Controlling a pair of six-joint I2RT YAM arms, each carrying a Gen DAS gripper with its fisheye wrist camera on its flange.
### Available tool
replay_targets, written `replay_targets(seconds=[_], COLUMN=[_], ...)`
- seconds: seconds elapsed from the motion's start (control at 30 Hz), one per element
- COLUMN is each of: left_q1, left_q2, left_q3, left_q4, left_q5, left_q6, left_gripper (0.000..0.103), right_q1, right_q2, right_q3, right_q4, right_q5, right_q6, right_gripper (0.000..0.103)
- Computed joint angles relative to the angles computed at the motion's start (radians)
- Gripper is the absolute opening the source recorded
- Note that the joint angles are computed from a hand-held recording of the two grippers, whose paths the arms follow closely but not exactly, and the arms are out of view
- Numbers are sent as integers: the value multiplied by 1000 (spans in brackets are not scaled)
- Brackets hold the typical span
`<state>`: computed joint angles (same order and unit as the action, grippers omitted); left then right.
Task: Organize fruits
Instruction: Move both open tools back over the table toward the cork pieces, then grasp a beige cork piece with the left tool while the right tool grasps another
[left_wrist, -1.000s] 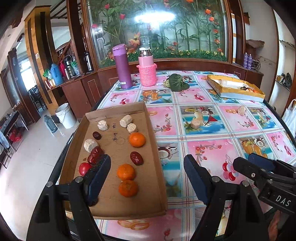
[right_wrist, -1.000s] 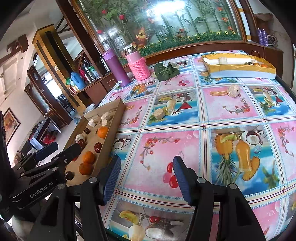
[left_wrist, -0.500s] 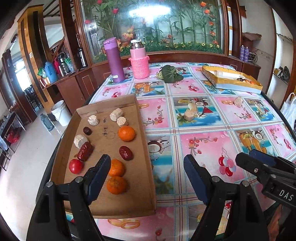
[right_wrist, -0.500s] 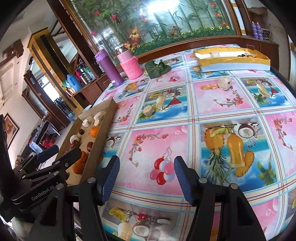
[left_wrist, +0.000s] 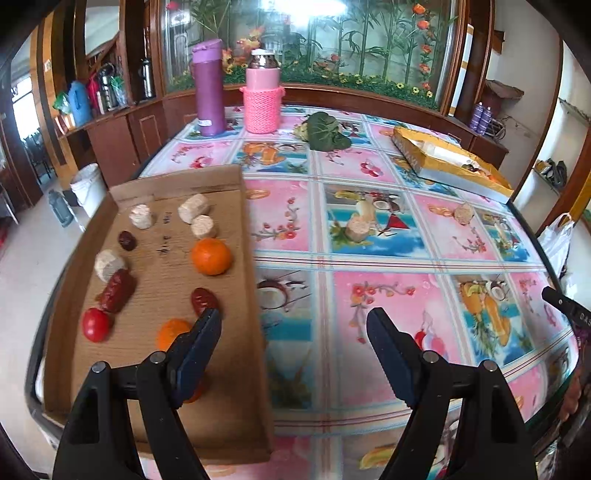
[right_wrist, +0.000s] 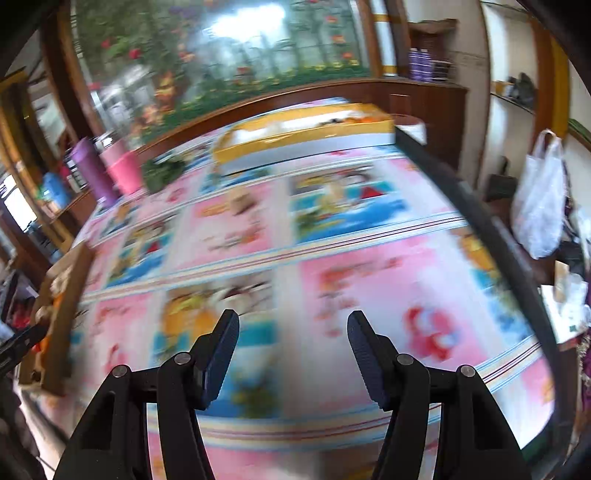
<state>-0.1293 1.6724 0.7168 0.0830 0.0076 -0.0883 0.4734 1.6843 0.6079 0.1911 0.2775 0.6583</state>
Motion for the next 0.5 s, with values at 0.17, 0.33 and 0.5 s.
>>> replay_targets(seconds=[0.17,0.33,0.5], left_q1=[-19,-32,-59], left_q2=[125,199,242], left_q3=[132,226,313], left_q4=[-63,-99,-107], left_q5=[93,86,65], left_q6=[-33,-59,-73], left_gripper=[80,80,80], right_q1=[-175,-156,-120], right_q2=[35,154,372], right_q3=[86,261,537], right_q4=[-49,-57,-106], right_q5=[-102,-138,-133], right_q6=[-65,-122,-198], right_gripper=[65,65,65])
